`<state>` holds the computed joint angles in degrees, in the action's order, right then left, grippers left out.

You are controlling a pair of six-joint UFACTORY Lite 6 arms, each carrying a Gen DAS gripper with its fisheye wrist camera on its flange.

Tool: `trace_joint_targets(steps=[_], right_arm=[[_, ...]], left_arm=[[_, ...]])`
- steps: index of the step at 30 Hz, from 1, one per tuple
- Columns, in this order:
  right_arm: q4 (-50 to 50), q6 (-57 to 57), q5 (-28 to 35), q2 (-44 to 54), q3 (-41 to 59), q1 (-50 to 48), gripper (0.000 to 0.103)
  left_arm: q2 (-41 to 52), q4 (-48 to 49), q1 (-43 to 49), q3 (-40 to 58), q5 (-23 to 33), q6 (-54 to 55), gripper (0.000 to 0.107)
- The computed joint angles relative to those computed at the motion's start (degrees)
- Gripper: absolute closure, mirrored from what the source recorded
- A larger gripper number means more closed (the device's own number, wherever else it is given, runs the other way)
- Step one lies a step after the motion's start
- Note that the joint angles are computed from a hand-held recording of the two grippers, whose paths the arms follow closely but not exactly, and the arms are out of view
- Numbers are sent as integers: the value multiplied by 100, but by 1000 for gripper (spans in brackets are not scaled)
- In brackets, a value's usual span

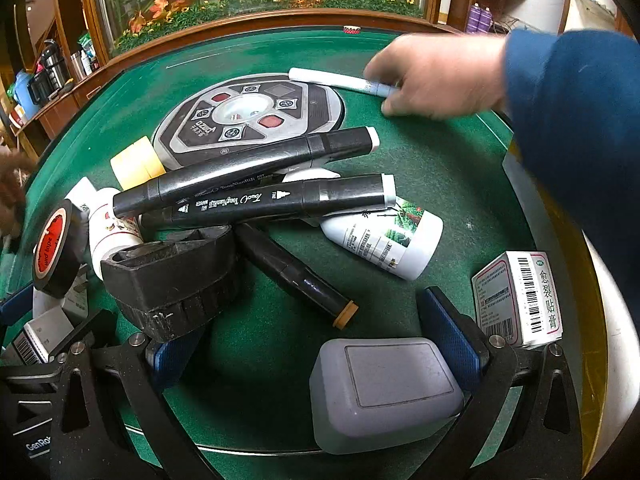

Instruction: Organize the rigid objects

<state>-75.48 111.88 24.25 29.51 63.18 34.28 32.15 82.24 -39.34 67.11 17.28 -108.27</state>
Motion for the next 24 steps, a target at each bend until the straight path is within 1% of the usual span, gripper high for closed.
trace_joint_targets(steps=[24], right_arm=[[-13,19,4,-10,-17,0,0]], left_arm=[[29,-61,-10,50,8,58,4]])
